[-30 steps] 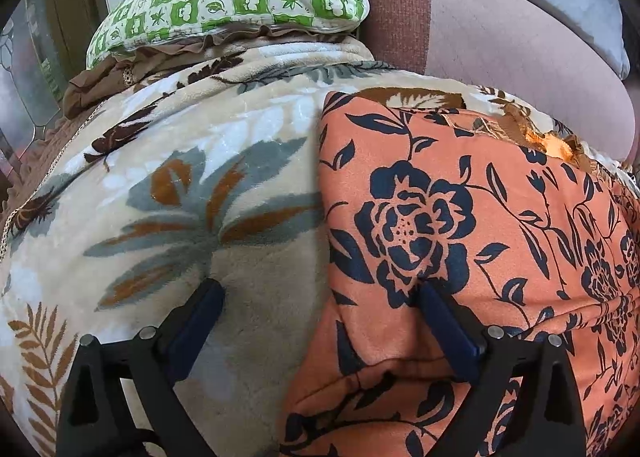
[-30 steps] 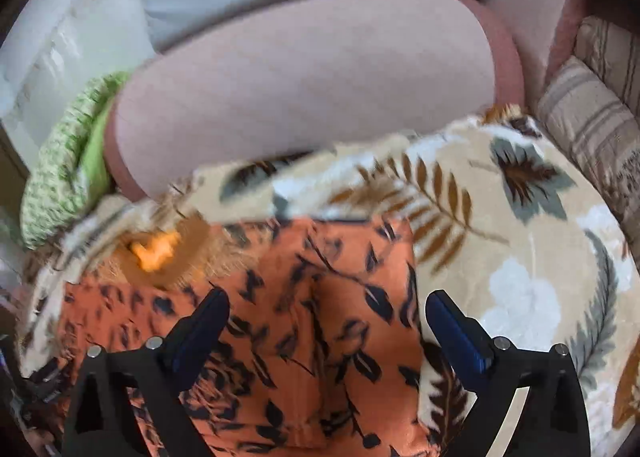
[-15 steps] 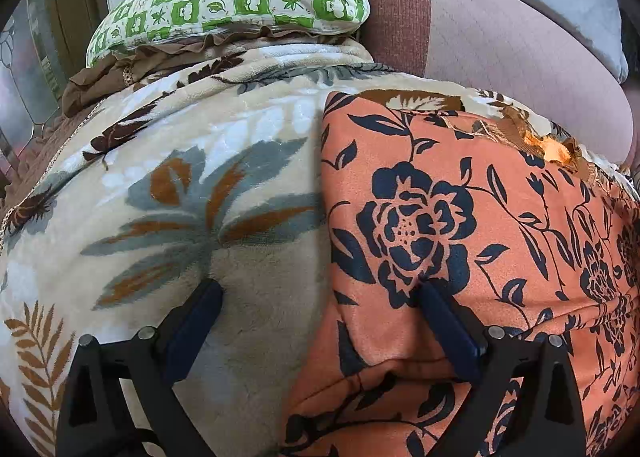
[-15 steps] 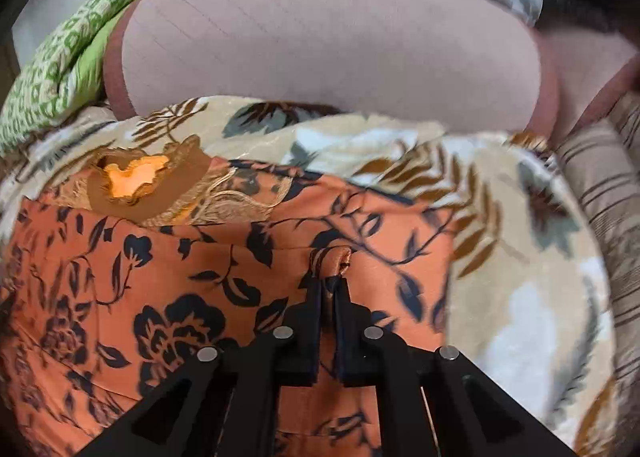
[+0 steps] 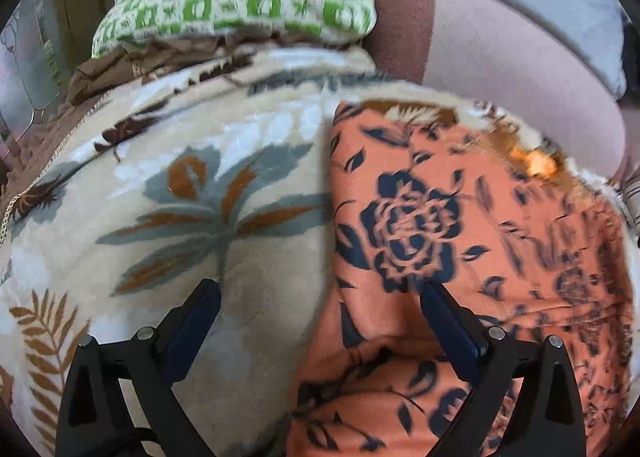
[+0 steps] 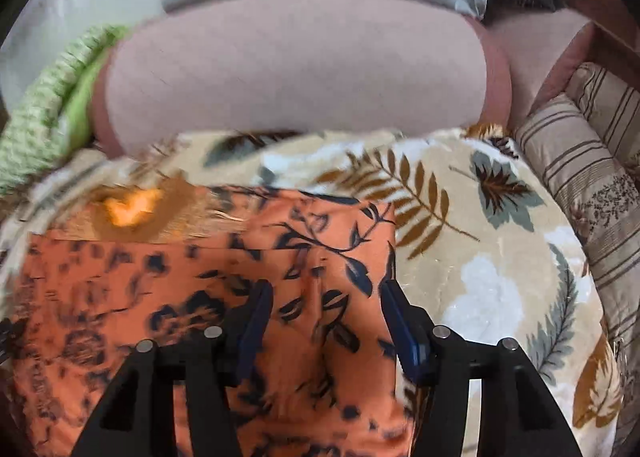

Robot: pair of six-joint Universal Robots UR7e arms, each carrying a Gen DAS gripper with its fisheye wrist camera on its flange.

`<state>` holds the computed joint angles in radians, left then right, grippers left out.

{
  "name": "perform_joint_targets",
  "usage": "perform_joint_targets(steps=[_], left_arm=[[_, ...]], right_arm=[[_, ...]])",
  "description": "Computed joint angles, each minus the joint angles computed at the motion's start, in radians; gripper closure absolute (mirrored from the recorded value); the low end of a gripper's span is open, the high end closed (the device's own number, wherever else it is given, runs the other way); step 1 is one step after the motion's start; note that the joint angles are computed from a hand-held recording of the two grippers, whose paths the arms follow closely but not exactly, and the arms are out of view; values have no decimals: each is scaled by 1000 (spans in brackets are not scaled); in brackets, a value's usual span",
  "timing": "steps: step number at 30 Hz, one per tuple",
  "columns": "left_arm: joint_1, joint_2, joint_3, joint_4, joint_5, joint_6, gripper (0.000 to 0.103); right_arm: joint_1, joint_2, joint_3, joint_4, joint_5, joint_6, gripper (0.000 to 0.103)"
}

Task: Fold small clothes

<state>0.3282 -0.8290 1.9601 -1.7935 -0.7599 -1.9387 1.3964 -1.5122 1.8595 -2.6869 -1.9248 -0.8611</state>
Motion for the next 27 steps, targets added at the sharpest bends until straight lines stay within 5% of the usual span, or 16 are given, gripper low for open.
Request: perform_joint_targets(steps=[3,6,11,12,13,15,17,22,25,27], left_arm=[[9,39,-81,186,-37,-61,3],[49,22,-55,126,-110,-67,1],[5,12,-90,236,-79,-120,3],[15,31,-113,283,-108,-97,3],[30,43,-117,289,-140,-67,1],[31,22,-72,221,-148,-97,1],[22,-8,-69,203,-179,-143,3],[-111,-64,-64,270,-131,-162,3],[-242,-94,-24,219,-186,-204,3],[-319,-91,-4,170,-233,-247,3]], right_arm=[[-33,-50,-8,225,106,35,40],[-83,11,-64,388,50,151,39],[-86,-79,-14,332,162,89,39],[-97,-94,-10,345,191,92,31],[-105,-93,-13,365,196,105,21],[-129,-50,-34,401,99,181,19],[-134,-64,-41,411,106,231,21],[-181,-240,-34,500,285,170,20],[-226,-338,-58,647,330,114,20],[-322,-430,-77,786,356,28,20]])
